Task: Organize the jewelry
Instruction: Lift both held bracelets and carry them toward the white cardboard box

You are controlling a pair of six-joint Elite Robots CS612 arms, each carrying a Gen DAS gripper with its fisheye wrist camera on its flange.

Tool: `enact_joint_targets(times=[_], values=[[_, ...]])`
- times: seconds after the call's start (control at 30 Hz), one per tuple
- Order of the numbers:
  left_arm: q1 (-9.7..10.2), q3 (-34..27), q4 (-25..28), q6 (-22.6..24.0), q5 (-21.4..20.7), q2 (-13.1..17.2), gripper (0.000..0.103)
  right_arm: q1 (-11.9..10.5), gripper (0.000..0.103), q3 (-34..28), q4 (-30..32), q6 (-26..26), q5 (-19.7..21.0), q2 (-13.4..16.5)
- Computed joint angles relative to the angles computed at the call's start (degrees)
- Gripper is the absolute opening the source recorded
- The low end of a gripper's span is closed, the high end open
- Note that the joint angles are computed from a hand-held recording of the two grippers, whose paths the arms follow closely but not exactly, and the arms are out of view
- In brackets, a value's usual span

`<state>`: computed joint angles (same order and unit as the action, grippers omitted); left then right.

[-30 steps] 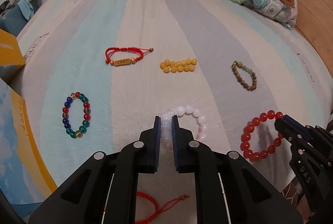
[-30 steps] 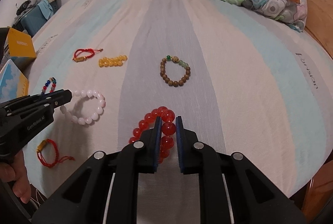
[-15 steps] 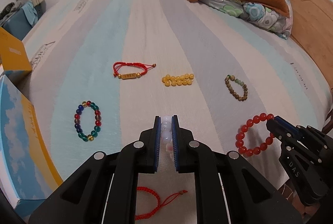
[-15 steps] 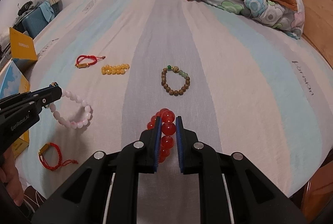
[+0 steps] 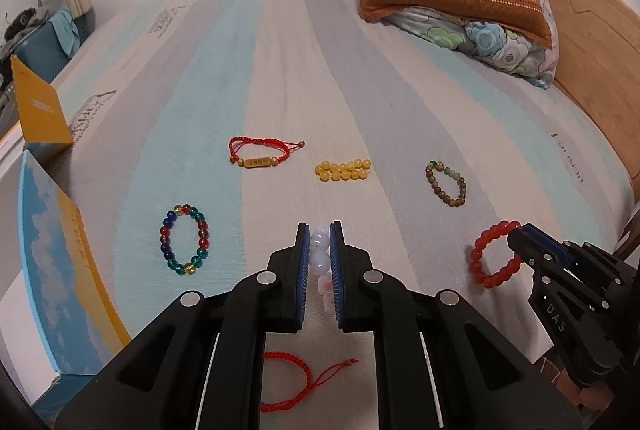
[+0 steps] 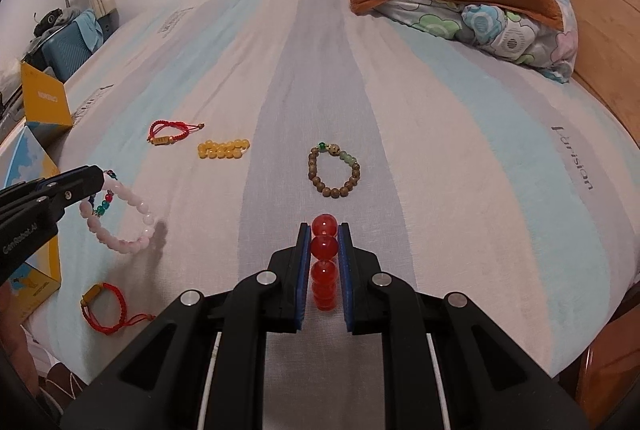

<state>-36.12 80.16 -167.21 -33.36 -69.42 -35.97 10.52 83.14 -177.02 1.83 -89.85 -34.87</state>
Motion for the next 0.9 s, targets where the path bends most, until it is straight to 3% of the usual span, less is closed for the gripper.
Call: enact_joint_targets(times=[0.9], values=[[-1.21,6.6,-2.9,-1.3,2.9,-4.5,0.01,0.7,0.013,4.4,-1.9,1.5,-1.4,-3.8]])
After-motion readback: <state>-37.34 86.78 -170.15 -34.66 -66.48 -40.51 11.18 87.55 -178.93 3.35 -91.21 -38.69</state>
